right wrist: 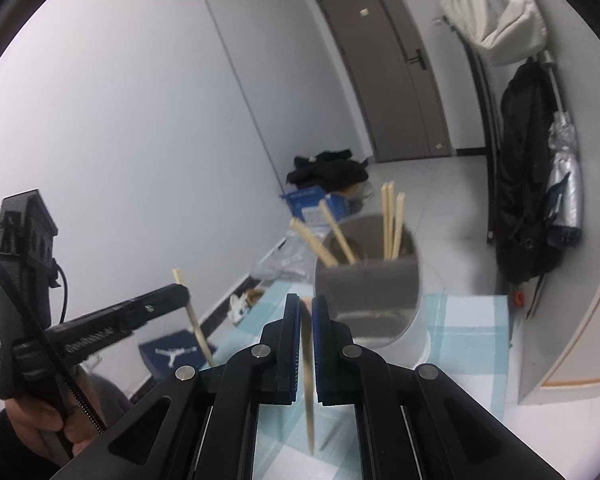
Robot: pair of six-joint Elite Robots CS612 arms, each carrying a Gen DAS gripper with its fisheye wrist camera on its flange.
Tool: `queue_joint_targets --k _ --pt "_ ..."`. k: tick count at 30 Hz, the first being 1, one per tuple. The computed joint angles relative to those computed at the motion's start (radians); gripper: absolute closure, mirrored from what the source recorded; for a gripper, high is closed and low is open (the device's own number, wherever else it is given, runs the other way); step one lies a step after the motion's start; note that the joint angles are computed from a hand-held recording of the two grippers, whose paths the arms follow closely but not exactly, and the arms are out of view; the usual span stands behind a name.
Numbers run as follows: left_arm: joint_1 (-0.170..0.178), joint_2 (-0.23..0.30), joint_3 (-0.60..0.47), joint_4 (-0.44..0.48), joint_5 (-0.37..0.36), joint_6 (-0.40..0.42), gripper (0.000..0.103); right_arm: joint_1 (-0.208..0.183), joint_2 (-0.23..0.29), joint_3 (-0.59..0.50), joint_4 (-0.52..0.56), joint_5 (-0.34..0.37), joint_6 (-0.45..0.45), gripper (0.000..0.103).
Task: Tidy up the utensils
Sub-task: 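Carry both chopsticks up over the holder and lower them in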
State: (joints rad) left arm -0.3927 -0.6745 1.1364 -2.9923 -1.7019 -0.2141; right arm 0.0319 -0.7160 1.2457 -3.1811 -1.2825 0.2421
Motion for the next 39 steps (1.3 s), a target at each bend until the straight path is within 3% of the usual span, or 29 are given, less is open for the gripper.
queue_joint_targets --k 3,5,9,15,21,31,39 --pt "0.007 0.007 -0.033 -0.051 -0.072 0.001 0.102 -0.003 -0.008 -0.010 -0.014 -0.028 0.011 0.098" --pt "0.005 0.010 -0.043 -0.081 -0.081 0.010 0.102 -0.004 -0.014 -0.020 -0.011 -0.045 -0.001 0.098" --pt "0.005 0.030 -0.102 -0.070 -0.122 -0.012 0.102 -0.007 -0.015 -0.044 -0.008 -0.067 -0.001 0.098" --pt "0.005 0.070 -0.186 -0.092 -0.118 -0.040 0.102 -0.018 -0.007 -0.098 -0.003 -0.078 0.008 0.098" --pt "-0.002 0.121 -0.274 -0.124 -0.068 -0.043 0.102 -0.028 0.026 -0.192 -0.009 -0.105 0.001 0.098" --pt "-0.005 0.224 -0.438 -0.063 -0.052 0.001 0.102 -0.037 0.117 -0.363 0.027 -0.129 0.018 0.098" --pt "-0.003 0.278 -0.523 0.009 -0.086 0.034 0.102 -0.041 0.170 -0.433 0.077 -0.101 0.018 0.098"
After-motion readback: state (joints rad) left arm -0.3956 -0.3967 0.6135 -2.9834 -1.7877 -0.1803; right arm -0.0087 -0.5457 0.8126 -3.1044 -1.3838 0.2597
